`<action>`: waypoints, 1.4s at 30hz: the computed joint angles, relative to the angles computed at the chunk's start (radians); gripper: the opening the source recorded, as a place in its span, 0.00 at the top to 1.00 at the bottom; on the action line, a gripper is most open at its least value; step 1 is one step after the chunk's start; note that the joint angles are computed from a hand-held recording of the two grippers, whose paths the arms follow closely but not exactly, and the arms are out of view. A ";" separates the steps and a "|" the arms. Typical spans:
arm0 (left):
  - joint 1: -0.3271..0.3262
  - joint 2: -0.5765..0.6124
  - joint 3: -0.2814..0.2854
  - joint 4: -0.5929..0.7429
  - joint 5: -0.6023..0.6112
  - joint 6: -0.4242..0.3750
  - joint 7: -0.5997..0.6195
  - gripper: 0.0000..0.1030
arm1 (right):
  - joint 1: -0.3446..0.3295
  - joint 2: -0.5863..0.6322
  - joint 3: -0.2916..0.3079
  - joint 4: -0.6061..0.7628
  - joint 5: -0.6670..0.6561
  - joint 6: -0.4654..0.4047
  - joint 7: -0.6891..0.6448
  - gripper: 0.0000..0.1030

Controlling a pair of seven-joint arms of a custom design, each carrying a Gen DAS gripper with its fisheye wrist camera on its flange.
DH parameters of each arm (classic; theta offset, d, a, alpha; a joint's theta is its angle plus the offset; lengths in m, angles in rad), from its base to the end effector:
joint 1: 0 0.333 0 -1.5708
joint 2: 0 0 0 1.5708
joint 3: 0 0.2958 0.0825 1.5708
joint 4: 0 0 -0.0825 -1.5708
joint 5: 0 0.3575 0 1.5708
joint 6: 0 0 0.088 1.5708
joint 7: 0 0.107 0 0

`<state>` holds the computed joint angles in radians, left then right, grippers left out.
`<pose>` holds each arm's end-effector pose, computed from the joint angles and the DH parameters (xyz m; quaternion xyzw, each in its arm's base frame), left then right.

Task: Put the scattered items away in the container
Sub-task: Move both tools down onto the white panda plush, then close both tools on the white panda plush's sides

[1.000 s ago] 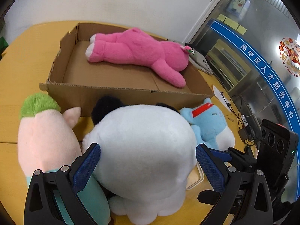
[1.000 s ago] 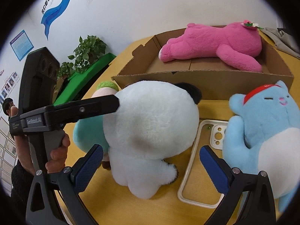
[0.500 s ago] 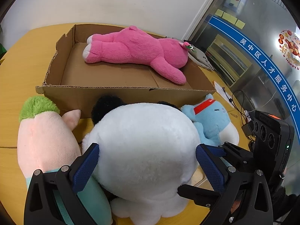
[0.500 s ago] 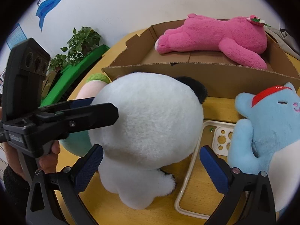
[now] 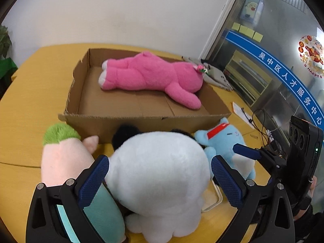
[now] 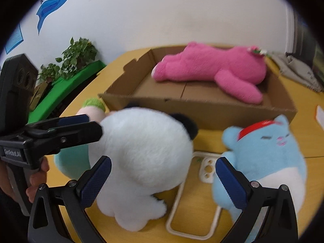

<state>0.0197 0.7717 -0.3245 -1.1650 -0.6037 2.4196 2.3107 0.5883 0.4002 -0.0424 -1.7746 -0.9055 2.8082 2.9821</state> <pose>0.7402 -0.1497 0.4025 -0.4524 0.7909 -0.4118 0.0168 0.5394 0.3756 0.3884 -0.6244 0.6777 -0.2130 0.3247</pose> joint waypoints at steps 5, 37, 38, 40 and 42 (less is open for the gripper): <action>-0.001 -0.003 0.000 0.004 0.002 0.004 0.003 0.01 | 0.016 -0.029 -0.015 -0.003 -0.081 -0.048 0.083 0.00; -0.011 0.093 0.006 0.119 0.084 -0.145 -0.058 0.33 | 0.106 0.151 -0.103 0.068 0.273 0.177 -0.242 0.39; -0.005 0.080 0.003 0.101 0.073 -0.138 -0.048 0.34 | 0.117 0.143 -0.117 0.060 0.255 0.190 -0.218 0.41; 0.008 0.042 -0.008 0.059 0.044 -0.116 -0.025 0.34 | 0.130 0.127 -0.136 0.048 0.221 0.205 -0.184 0.42; 0.017 -0.007 -0.020 0.008 0.012 -0.065 0.019 0.34 | 0.158 0.103 -0.169 0.046 0.168 0.204 -0.138 0.42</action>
